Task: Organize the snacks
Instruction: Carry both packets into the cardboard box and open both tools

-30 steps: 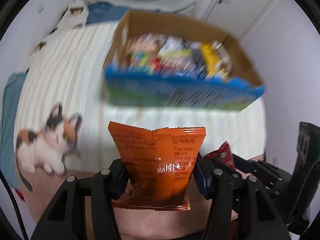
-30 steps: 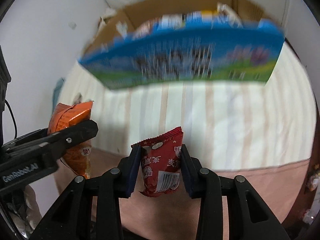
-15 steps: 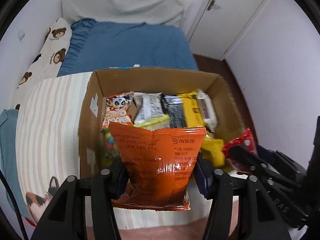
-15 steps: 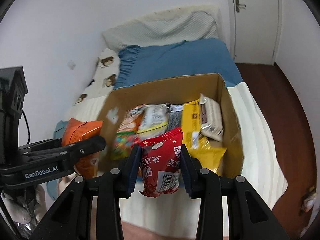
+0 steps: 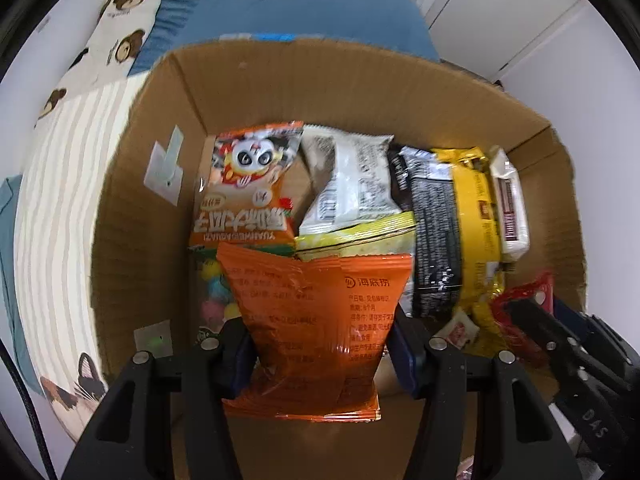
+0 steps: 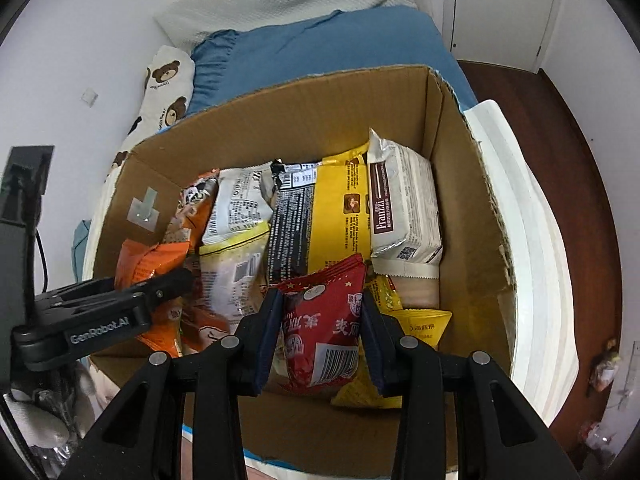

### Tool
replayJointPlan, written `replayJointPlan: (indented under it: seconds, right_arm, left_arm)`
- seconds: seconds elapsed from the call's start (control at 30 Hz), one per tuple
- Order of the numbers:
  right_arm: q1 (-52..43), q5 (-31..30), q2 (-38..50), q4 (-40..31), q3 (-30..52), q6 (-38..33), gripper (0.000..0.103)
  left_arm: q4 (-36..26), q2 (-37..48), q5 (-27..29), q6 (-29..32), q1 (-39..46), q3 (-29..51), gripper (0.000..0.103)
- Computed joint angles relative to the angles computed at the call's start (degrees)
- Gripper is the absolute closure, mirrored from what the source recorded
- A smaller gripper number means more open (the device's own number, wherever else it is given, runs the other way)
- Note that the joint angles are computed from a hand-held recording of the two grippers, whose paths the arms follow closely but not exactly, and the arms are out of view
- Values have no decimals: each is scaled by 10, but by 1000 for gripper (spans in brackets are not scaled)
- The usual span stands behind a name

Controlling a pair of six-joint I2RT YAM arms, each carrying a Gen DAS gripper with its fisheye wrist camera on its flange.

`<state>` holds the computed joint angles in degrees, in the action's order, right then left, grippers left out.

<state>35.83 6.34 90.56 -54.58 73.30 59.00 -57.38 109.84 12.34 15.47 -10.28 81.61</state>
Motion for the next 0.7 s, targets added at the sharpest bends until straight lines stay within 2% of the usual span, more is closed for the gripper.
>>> replayJointPlan:
  seconds: [0.07,0.1,0.13,0.2,0.27,0.33,0.57,0.7]
  right_arm:
    - [-6,-1,5,-9,5,-3,57]
    - [-8,1,10,-18,11,-4,42]
    - [-9,-1,13,-20,11,-5,22]
    - [-8,1,16,-27,15,-6,12]
    - [-3,9,21,-41,23,-6,12]
    - [0,15,24,-48,28,-4,9]
    - [13,58,23,-93,48,4,6]
    - [19,75,16,-108,50,12,5]
  left_arm:
    - [-2,9,-5,-4,1,1,49]
    - [-1,12,-9,-5,1,0,49]
    - [1,12,-13,-3,0,-3,48]
    - [9,6,-16,-3,2,-15,46]
    - [13,-1,-15,-6,4,-23,26]
    - [17,-12,-15,-6,5,-31,14]
    - [26,-58,-30,-3,-2,-52,5]
    - [27,-77,-30,1,1,-52,5]
